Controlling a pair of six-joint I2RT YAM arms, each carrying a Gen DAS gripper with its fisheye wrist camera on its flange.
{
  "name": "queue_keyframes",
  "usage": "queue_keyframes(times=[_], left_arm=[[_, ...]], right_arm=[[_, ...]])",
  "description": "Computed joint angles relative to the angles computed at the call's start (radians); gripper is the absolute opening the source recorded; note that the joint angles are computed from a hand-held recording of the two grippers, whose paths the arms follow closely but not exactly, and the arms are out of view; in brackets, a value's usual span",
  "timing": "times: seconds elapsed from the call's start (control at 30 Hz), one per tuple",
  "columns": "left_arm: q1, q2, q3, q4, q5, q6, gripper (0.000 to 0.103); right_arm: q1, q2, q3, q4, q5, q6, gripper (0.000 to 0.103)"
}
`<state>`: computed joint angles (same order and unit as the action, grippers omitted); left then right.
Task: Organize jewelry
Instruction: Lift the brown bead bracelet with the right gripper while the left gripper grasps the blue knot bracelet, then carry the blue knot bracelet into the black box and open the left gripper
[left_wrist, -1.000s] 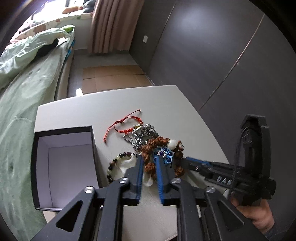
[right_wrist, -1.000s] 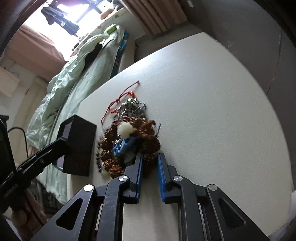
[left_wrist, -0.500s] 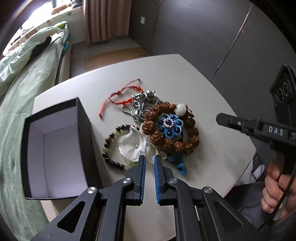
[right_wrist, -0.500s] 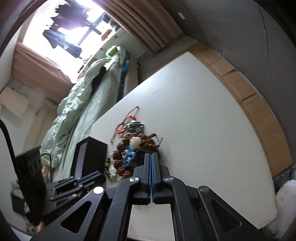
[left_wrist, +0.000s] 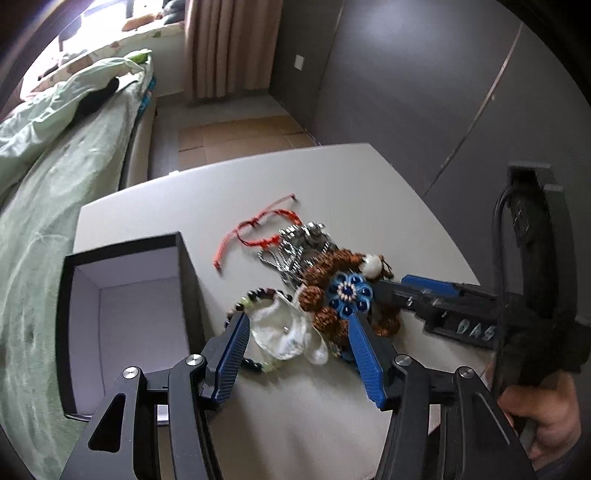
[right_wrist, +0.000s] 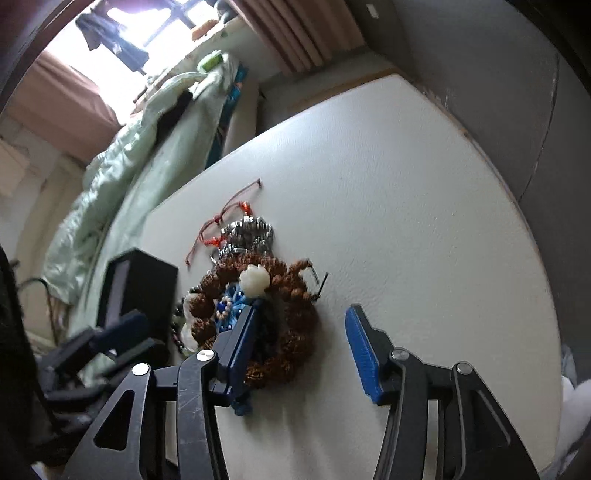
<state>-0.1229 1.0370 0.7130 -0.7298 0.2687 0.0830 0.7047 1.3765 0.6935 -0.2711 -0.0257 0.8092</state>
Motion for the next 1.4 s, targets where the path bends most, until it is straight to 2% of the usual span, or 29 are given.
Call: queue_keyframes(times=[0.07,0.13,0.17,0.27,0.33,0.53,0.8,1.0,1.07,1.4], left_arm=[[0.022,0.003,0.003,0.002,0.011,0.008,0.057],[0.030,0.014,0.007,0.005,0.014,0.013,0.057],[0.034,0.018,0.008,0.009,0.017,0.014,0.057],[0.024,0.035,0.015,0.026,0.024,0.004,0.057],[0.017,0.042,0.020,0.031,0.026,-0.001,0.057],[0.019,0.035,0.017,0.055,0.037,-0.020,0.057],[-0.046,0.070,0.028,0.088,0.017,-0.050,0.057],[-0.177,0.104,0.021,0.126,-0.029,-0.077,0.057],[-0.209,0.118,0.020,0.140,-0.039,-0.078,0.057],[-0.316,0.301,0.067,0.212,-0.115,-0.092,0.057]], right_arm=[[0.021,0.033,0.048,-0.047,0.039,-0.024,0.049],[0.039,0.061,0.102,-0.121,0.094,-0.041,0.035],[0.028,0.057,0.093,-0.114,0.073,-0.054,0.021],[0.011,0.011,0.047,-0.083,0.031,-0.047,0.020],[-0.027,-0.066,-0.023,-0.002,-0.051,-0.027,0.020],[-0.109,-0.341,-0.179,0.131,-0.177,0.011,0.020],[-0.177,-0.521,-0.288,0.264,-0.270,0.088,0.020],[-0.165,-0.656,-0.300,0.210,-0.166,0.099,0.020],[-0.163,-0.708,-0.292,0.152,-0.115,0.092,0.020],[-0.274,-0.776,-0.302,0.052,-0.171,0.095,0.020]])
